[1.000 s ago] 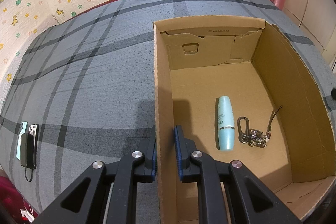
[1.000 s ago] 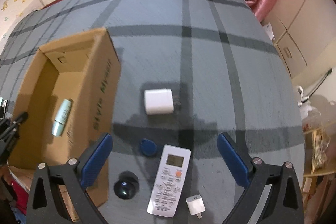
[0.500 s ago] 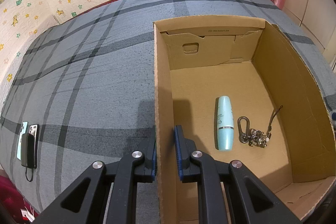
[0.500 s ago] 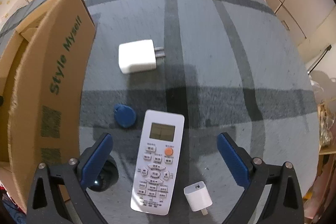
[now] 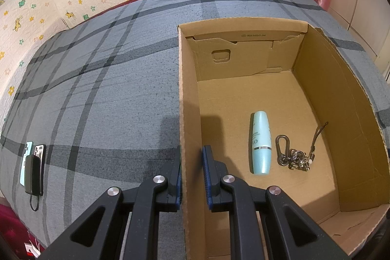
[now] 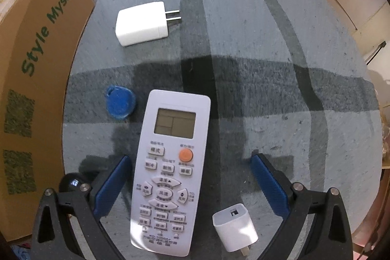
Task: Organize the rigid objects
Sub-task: 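Move the right gripper out of the box to the white remote control, then close the right gripper on the white remote control and lift it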
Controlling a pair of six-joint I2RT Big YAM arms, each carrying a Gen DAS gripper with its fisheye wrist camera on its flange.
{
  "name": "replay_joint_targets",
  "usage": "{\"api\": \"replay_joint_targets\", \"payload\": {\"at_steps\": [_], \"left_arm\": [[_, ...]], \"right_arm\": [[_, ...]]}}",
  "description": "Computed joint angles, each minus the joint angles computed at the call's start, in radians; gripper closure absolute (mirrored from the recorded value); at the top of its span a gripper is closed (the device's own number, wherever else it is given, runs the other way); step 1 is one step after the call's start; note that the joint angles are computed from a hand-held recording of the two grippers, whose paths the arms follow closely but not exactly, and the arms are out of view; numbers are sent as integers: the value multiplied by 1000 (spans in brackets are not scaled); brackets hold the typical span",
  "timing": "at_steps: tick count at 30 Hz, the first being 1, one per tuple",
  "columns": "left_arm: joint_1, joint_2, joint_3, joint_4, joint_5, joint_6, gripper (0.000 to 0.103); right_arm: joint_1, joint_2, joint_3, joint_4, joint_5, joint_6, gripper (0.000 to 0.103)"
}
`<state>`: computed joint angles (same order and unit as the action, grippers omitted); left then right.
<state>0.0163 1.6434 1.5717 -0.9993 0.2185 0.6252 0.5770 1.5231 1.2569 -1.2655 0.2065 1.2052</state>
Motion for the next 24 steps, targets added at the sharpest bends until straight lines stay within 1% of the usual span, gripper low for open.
{"api": "replay_joint_targets", "payload": {"at_steps": [5,7,9,11,12,13,14,15,17,20,24], "left_arm": [[-1,-2,-3,2,0,-1,88],[0,-1,-2,2,0,-1,88],[-1,-1,-3,2,-1,-2,88],[0,-2,-2,-1,1,-4,88],[-1,-3,-2,-2,1,-5,88],[-1,-5,-3,-1,1,-5,88],[-2,-6,-5,1,0,-5,88],[-2,-8,-7,3,0,-5,88],[-1,-7,-7,1,2,-5,88],[-1,-8,-8,2,1,-4,88],[-1,-7,-6,2,1,-4,88]], "right_arm": [[-3,1,-9,13,1,-3,2],[-3,9,0,6,1,-7,3],[-2,13,7,4,3,-11,7],[5,17,13,6,8,-4,17],[9,16,16,8,9,-2,28],[16,14,20,13,5,-1,45],[21,7,21,29,-6,-8,52],[26,10,28,25,-3,-10,53],[33,13,35,20,7,-10,54],[35,0,23,35,6,3,54],[37,-19,20,28,12,15,54]]}}
